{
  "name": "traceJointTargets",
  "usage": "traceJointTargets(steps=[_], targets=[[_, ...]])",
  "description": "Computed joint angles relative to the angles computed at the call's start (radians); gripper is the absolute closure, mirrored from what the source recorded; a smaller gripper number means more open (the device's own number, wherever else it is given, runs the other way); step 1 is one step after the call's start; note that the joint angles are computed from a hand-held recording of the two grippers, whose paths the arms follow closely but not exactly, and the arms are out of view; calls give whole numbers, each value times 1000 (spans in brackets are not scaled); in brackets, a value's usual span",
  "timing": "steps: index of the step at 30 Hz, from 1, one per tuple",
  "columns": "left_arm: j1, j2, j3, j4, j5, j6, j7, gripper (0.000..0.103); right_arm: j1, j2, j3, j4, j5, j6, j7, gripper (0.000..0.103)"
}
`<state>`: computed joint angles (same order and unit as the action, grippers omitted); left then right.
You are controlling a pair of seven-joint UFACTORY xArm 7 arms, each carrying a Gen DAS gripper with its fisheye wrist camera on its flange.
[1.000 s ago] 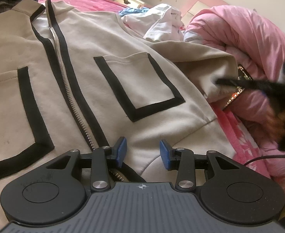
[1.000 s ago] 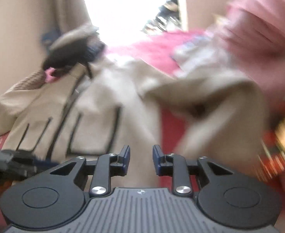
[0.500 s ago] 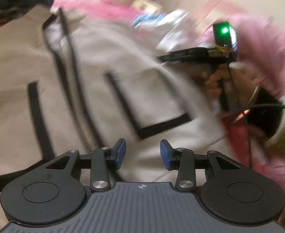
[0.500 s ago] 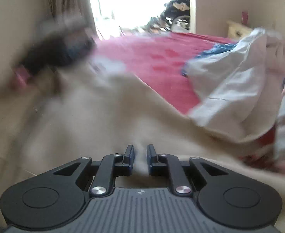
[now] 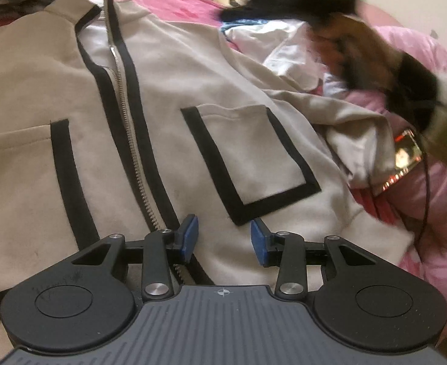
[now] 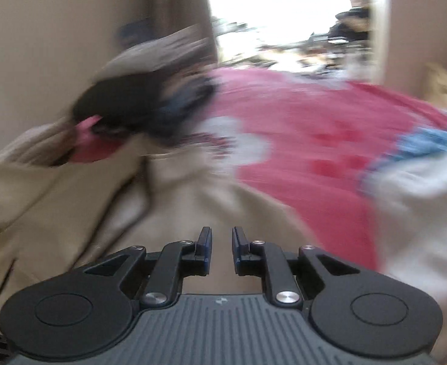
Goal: Fold clothes
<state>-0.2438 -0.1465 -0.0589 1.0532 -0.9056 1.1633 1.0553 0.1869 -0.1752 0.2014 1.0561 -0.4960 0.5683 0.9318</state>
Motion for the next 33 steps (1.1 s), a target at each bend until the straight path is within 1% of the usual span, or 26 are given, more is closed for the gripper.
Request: traceJointTargets(steps=[1, 2, 3, 4, 6, 7, 8, 9, 10, 12, 14, 15, 17, 18, 19, 20, 21, 23, 24, 25, 26, 28, 29, 30, 33], targets=[[2, -2, 5, -4, -4, 9, 21, 65, -16, 63, 9, 33, -6, 6, -17, 90], [5, -2, 11, -7, -10, 19, 43, 65, 10, 128, -21, 71, -23, 17, -25, 91], [8, 0, 16, -9, -17, 31, 64, 65, 0, 176, -21, 91, -68, 41, 8, 96], [13, 3, 21, -8, -24, 43, 83, 65, 7, 216, -38, 102, -136, 74, 77, 103], [22, 16, 26, 2, -34, 71, 98, 65, 27, 219, -75, 95, -216, 54, 215, 103], [27, 25, 27, 10, -38, 86, 96, 65, 38, 210, -81, 102, -234, 57, 253, 103], [32, 36, 27, 18, -43, 101, 92, 65, 47, 201, -84, 110, -254, 61, 293, 98], [38, 48, 27, 28, -46, 115, 90, 65, 54, 190, -84, 113, -263, 46, 293, 98], [44, 60, 26, 38, -49, 130, 88, 65, 55, 192, -83, 119, -239, 2, 252, 98], [59, 78, 27, 51, -58, 159, 92, 65, 53, 222, -85, 146, -122, -90, 118, 98], [74, 90, 26, 55, -70, 182, 104, 65, 41, 322, -77, 235, -33, -112, 17, 98], [81, 94, 26, 56, -75, 194, 110, 65, 66, 376, -109, 284, -17, -108, 12, 99], [95, 104, 26, 59, -85, 216, 118, 65, 95, 486, -155, 386, -31, -84, 73, 103], [101, 109, 26, 62, -89, 226, 119, 65, 114, 515, -186, 406, -38, -93, 126, 103], [106, 114, 26, 65, -92, 236, 120, 65, 139, 524, -225, 408, -58, -116, 208, 103], [112, 119, 25, 68, -95, 245, 120, 65, 166, 529, -264, 416, -78, -117, 275, 103], [115, 126, 23, 73, -99, 250, 116, 65, 172, 531, -273, 427, -87, -98, 300, 103], [123, 132, 19, 77, -99, 261, 111, 65, 194, 482, -290, 398, -124, -67, 362, 103], [126, 133, 19, 79, -98, 267, 111, 65, 196, 440, -289, 362, -148, -79, 397, 100], [129, 136, 17, 82, -97, 271, 110, 65, 192, 381, -276, 315, -165, -84, 408, 97], [130, 139, 15, 86, -96, 274, 109, 65, 186, 317, -258, 270, -172, -74, 400, 96], [132, 143, 12, 92, -94, 278, 106, 65, 178, 186, -212, 188, -156, -44, 353, 96], [132, 143, 10, 92, -94, 277, 104, 65, 178, 96, -188, 127, -143, -16, 341, 96], [134, 145, 10, 93, -93, 278, 105, 65, 179, 19, -167, 77, -119, 15, 328, 92], [133, 137, 6, 90, -86, 268, 111, 65, 199, -194, -109, -51, -12, 104, 314, 91]])
